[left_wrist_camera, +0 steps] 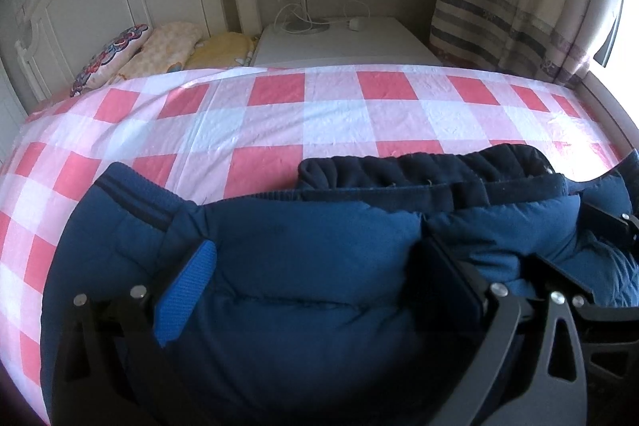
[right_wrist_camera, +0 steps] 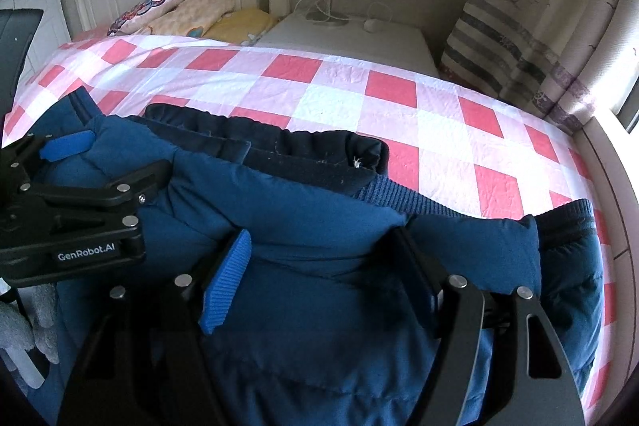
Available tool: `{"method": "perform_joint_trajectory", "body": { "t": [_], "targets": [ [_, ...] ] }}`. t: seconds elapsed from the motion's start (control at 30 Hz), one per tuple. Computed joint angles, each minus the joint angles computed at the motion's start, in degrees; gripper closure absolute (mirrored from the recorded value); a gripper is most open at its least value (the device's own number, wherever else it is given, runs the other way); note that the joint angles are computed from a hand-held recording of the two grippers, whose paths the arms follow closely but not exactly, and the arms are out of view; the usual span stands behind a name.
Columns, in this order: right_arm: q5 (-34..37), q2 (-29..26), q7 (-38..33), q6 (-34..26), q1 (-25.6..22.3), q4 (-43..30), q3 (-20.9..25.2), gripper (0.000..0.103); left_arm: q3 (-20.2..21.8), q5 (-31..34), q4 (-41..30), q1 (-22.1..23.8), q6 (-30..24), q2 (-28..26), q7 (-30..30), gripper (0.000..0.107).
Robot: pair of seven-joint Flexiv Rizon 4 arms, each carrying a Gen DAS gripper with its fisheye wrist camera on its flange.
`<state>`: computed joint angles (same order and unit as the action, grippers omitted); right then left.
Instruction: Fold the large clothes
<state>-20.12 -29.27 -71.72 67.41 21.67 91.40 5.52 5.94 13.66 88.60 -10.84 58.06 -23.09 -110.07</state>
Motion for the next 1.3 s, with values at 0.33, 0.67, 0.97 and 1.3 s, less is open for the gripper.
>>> {"method": "perform_joint_trajectory", "body": {
  "t": [0.33,0.67,0.97,1.3],
  "targets": [
    [8.66,1.29,-6.09,-4.48,-5.21,-2.64,6.15,0.028,-0.56,-4.19,4.18,2.74,1.24,4.45,3.49,0.008],
    [19.15,4.38,-8.25,0.34,-12.50,3.13,6.11,0.016,-1.27,-9.70,11.24,10.77,0.03,8.03,10.75,0.006],
    [27.15,3.36,-13.59,3.22,-15.64,2.38,9.87,0.011,-1.66,-16.61,14.68,11.99,3.61,8.38,13.33,0.006],
    [9.40,9.90,2.61,3.15,-4.87,9.19,-1.63,0.011,2.07,-0.40,11.36,6.67,-0.18,12.66,1.79,0.007]
  ]
}}
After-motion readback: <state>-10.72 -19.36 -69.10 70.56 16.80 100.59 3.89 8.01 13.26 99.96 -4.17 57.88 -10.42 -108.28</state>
